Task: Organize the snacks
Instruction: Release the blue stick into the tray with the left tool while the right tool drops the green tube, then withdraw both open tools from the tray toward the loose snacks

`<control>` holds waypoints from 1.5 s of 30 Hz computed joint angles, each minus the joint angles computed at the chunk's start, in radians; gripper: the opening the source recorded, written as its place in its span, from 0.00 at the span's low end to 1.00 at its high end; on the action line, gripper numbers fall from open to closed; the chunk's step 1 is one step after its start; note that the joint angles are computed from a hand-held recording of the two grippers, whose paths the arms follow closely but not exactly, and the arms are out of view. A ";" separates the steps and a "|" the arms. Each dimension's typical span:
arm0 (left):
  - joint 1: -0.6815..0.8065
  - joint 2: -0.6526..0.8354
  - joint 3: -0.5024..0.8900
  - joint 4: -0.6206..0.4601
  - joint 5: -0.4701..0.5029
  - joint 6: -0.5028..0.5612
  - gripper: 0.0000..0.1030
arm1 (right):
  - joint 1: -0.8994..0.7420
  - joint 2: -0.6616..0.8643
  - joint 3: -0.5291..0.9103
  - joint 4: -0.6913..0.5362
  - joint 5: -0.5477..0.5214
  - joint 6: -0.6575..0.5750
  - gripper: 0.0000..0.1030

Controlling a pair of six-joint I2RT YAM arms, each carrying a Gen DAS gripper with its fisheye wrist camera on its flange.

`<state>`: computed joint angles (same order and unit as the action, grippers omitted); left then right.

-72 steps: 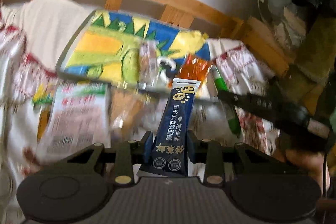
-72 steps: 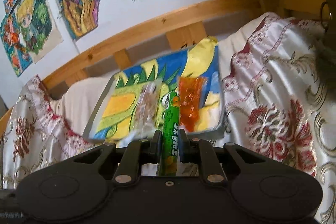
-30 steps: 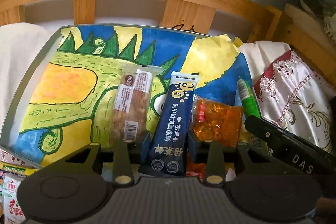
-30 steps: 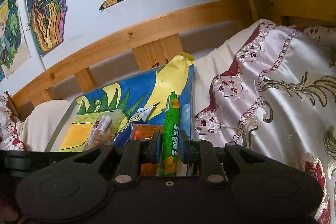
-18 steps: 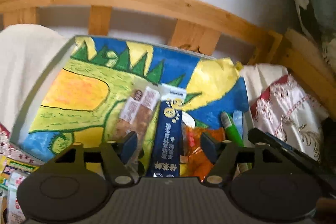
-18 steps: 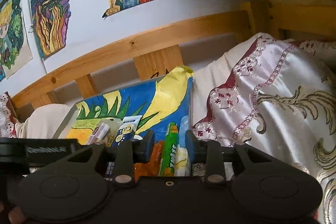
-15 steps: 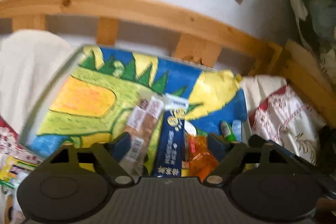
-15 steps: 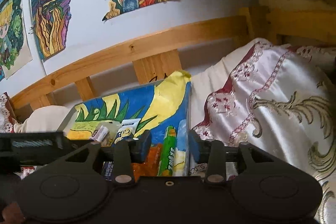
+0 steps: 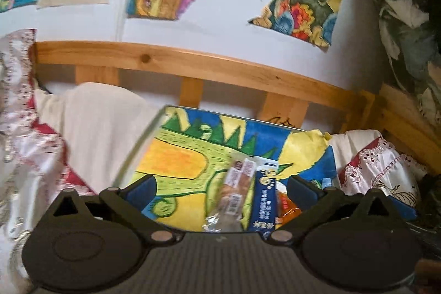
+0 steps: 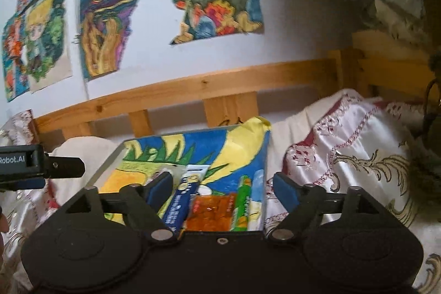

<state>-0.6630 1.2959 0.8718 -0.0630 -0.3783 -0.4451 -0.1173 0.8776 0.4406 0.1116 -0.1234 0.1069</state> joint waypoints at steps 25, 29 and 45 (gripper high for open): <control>-0.050 -0.628 -0.275 -0.376 -0.119 -0.049 0.99 | 0.958 -0.490 -0.007 -0.547 0.786 0.185 0.99; -0.069 -0.690 -0.296 -0.436 -0.132 -0.055 0.99 | 1.153 -0.467 0.022 -0.659 0.951 0.325 0.99; -0.086 -0.807 -0.388 -0.579 -0.050 -0.050 0.99 | 1.330 -0.256 0.083 -0.921 0.973 0.716 0.99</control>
<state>-0.7493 0.4886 0.4836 -0.6417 -0.4288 -0.4953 1.2127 0.6217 0.5233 -0.8093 0.8499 0.8228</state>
